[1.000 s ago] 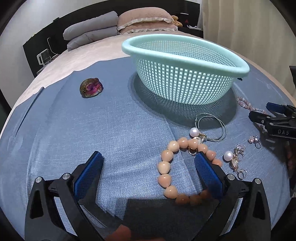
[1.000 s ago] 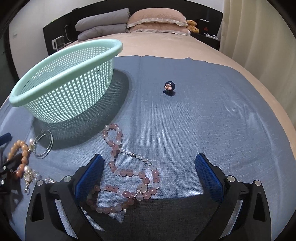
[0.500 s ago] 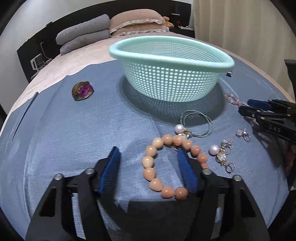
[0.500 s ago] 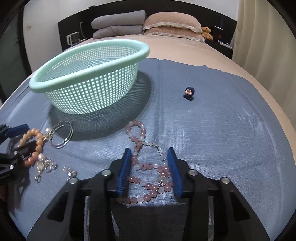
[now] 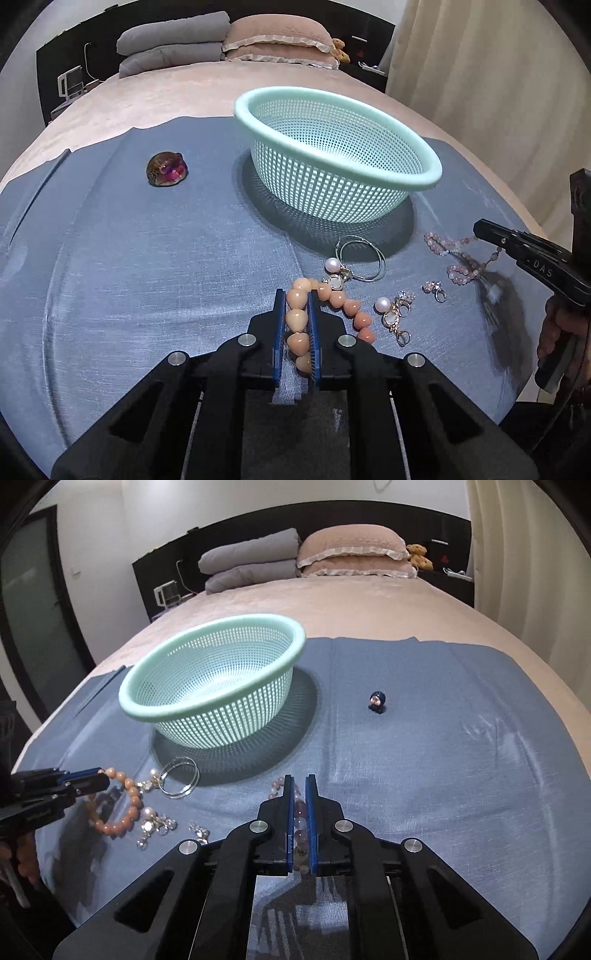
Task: Organize jewelry
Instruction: 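Lift both held pieces over the green colander and open both tools to drop them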
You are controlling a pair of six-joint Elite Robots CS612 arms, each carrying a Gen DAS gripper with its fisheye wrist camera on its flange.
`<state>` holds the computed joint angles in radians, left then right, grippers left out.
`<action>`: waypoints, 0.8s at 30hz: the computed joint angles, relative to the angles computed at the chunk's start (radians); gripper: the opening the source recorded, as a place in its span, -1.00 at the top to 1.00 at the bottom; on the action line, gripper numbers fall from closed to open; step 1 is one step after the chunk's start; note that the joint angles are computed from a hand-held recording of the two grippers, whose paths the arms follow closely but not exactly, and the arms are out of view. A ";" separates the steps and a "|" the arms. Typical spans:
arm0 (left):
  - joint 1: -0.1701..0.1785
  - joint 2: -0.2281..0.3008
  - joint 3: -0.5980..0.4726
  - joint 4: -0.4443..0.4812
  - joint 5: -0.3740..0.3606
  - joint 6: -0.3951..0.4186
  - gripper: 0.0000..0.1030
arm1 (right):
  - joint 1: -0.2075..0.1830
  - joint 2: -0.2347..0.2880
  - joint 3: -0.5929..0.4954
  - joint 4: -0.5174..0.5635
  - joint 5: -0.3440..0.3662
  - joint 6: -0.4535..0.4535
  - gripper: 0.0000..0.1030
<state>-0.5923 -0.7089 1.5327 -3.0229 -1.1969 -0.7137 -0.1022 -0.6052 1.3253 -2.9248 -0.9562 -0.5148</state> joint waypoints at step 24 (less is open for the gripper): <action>0.022 -0.085 -0.046 -0.036 0.002 0.134 0.77 | 0.004 -0.077 -0.048 -0.208 0.275 0.075 0.89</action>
<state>-0.5705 -0.7937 1.4870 -3.0585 -1.1953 -0.5798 -0.0986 -0.6822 1.2769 -3.1328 -0.6809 -0.4394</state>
